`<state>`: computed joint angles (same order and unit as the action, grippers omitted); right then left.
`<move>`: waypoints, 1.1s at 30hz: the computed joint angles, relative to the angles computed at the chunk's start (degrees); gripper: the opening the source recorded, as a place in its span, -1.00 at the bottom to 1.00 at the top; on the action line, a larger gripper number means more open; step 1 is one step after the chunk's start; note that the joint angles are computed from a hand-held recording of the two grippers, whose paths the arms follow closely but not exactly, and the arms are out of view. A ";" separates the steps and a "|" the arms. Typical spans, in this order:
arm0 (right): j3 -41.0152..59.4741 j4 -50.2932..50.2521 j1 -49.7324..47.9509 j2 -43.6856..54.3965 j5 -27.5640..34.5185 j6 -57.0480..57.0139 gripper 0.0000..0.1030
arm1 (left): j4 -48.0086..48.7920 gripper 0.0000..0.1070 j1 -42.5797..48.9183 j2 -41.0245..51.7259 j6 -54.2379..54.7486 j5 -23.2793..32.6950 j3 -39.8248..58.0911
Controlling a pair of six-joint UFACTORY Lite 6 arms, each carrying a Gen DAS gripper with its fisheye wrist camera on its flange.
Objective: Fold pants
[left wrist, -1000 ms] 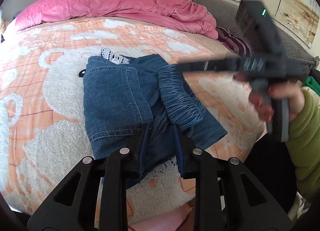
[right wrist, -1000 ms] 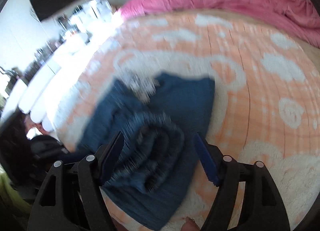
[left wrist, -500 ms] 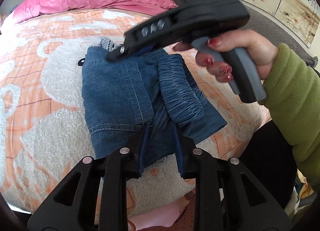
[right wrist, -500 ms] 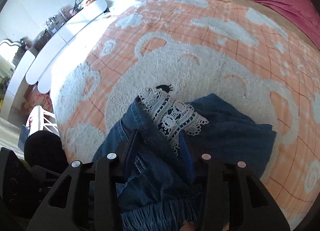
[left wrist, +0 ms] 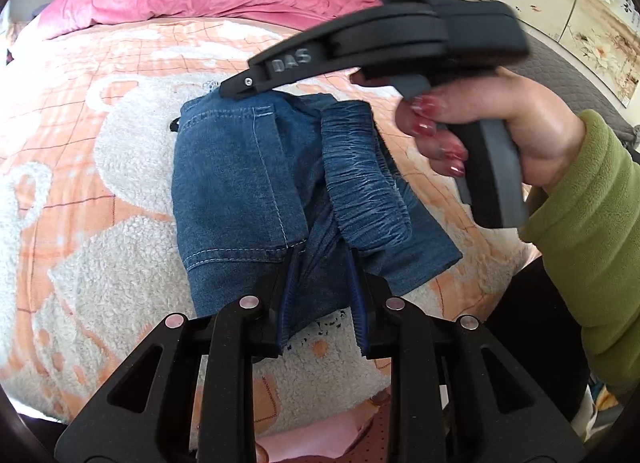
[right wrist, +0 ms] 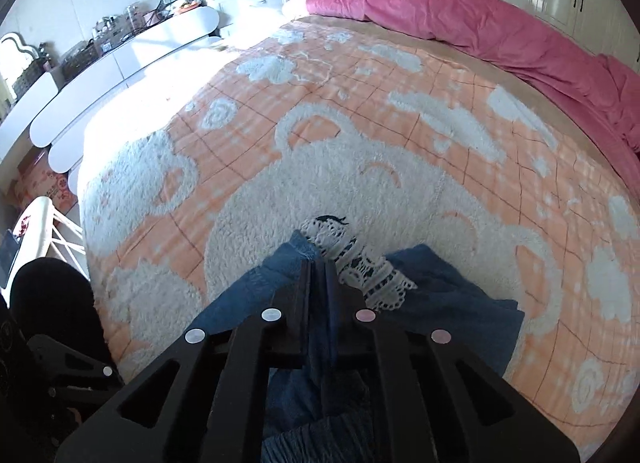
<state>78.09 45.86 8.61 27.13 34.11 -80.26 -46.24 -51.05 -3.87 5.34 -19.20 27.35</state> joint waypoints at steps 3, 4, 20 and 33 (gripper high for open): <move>2.52 -3.72 1.38 4.97 -2.89 4.62 -0.90 | -0.41 -0.67 0.14 0.02 0.42 0.08 0.21; 2.42 -3.47 1.58 5.64 -3.68 4.52 -0.89 | 0.18 -0.67 0.37 -0.03 -0.13 0.13 0.16; -5.68 8.11 -11.71 -6.88 8.38 -6.47 -0.49 | 5.93 -0.65 2.83 -0.73 -4.61 1.87 0.07; -23.74 13.10 -32.67 -20.71 21.37 -27.61 -0.25 | 14.65 -0.16 3.23 -15.69 -14.86 -2.45 -9.06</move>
<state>54.34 58.96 -24.06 6.42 55.48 -107.87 -31.59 -47.82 -19.56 -9.52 -21.65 18.29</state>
